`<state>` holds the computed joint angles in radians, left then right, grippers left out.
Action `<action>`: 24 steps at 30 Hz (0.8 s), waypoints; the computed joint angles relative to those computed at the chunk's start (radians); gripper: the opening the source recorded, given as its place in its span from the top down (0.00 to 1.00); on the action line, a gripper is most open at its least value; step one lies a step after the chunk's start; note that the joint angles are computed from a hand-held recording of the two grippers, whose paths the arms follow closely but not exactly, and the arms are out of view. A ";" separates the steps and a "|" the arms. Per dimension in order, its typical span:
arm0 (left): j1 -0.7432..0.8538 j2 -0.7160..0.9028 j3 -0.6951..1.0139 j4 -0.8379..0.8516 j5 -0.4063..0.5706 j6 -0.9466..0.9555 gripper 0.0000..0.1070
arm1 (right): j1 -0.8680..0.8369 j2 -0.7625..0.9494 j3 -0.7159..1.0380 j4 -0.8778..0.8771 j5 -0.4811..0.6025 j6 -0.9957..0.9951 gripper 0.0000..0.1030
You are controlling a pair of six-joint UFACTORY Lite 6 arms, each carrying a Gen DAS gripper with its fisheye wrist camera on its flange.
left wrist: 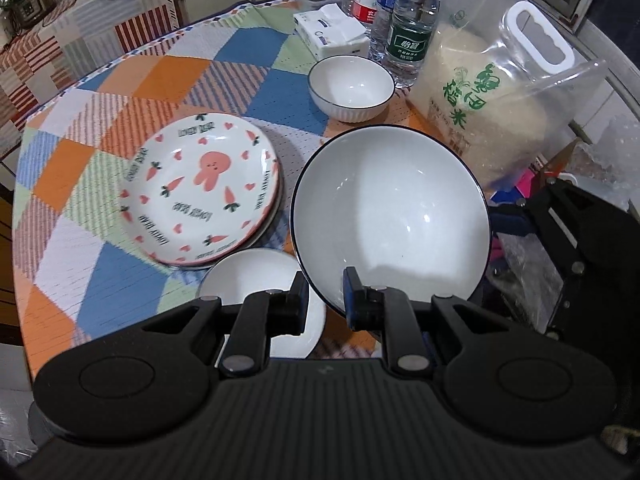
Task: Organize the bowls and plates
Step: 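Close the left tool on the white bowl rim and lift it, then lower the held bowl into the other white bowl and open the left tool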
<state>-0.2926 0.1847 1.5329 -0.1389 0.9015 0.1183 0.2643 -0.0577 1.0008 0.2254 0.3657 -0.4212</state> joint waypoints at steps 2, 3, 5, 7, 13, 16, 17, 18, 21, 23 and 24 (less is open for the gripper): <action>0.024 -0.047 -0.038 -0.005 0.010 0.026 0.85 | 0.034 -0.011 0.007 -0.039 0.017 0.050 0.08; 0.038 -0.066 -0.053 -0.009 0.017 0.038 0.85 | 0.050 -0.017 0.007 -0.049 0.025 0.066 0.07; 0.068 -0.101 -0.084 -0.017 0.029 0.063 0.85 | 0.081 -0.018 0.017 -0.068 0.040 0.099 0.07; 0.098 -0.131 -0.114 -0.023 0.034 0.089 0.85 | 0.121 -0.011 0.027 -0.104 0.047 0.147 0.07; 0.191 -0.171 -0.186 -0.042 0.033 0.152 0.85 | 0.205 0.031 0.055 -0.150 0.042 0.218 0.07; 0.225 -0.169 -0.215 -0.047 0.023 0.175 0.85 | 0.227 0.074 0.074 -0.137 0.034 0.215 0.07; 0.233 -0.164 -0.222 -0.047 0.018 0.181 0.85 | 0.235 0.085 0.079 -0.136 0.033 0.218 0.08; 0.241 -0.154 -0.223 -0.047 0.014 0.185 0.85 | 0.239 0.102 0.087 -0.125 0.031 0.210 0.08; 0.255 -0.115 -0.221 -0.041 0.001 0.190 0.85 | 0.242 0.163 0.119 -0.083 0.025 0.169 0.08; 0.256 -0.082 -0.214 -0.025 -0.010 0.185 0.85 | 0.240 0.195 0.129 -0.056 0.009 0.123 0.08; 0.264 -0.064 -0.208 -0.029 -0.014 0.185 0.85 | 0.243 0.200 0.121 -0.038 -0.014 0.089 0.09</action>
<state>-0.0289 0.1207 1.3251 -0.1679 0.8874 0.3034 0.5074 0.1425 1.1217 0.1872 0.3518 -0.3323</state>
